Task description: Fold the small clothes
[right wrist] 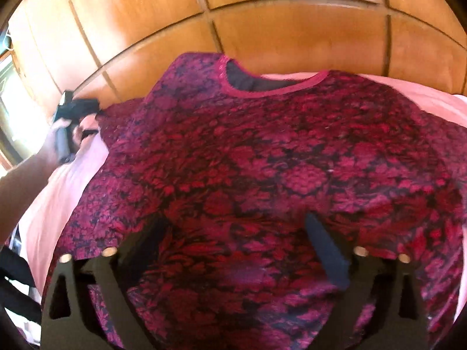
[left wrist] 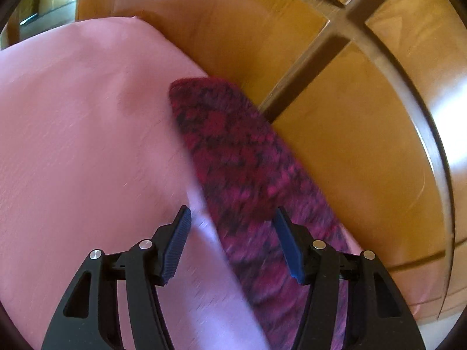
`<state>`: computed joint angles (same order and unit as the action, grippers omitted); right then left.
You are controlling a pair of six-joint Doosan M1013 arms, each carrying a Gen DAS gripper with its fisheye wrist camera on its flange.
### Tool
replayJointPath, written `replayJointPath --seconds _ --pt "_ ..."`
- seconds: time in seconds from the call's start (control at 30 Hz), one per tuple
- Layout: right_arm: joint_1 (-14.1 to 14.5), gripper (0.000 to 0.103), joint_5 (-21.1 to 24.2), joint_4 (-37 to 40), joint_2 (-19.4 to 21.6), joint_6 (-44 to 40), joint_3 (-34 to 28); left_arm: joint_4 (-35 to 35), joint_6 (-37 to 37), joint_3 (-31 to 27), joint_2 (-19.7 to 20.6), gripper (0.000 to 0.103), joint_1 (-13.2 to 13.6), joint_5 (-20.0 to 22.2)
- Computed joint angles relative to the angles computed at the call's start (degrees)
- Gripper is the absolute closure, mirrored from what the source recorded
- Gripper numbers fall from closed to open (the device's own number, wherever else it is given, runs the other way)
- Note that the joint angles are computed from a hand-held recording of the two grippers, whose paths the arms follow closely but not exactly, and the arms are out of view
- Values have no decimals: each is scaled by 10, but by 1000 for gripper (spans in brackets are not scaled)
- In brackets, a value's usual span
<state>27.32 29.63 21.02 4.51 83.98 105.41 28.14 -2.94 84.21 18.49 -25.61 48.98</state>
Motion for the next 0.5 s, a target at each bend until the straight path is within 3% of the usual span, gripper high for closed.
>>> replayJointPath --seconds 0.1,0.27,0.37,0.4,0.5 --pt "9 2 14 -47 6 36 -12 -22 29 -3 2 90 6 -14" --pt "8 2 3 -39 6 30 -10 99 -106 64 -59 93 -24 -33" --pt "13 2 2 -63 7 47 -11 179 -206 119 -111 93 -56 -8" --pt "13 2 -28 -37 5 23 -3 201 -238 143 -132 93 -69 6" --pt "19 2 -27 -72 9 56 -6 179 -231 170 -153 94 -90 53"
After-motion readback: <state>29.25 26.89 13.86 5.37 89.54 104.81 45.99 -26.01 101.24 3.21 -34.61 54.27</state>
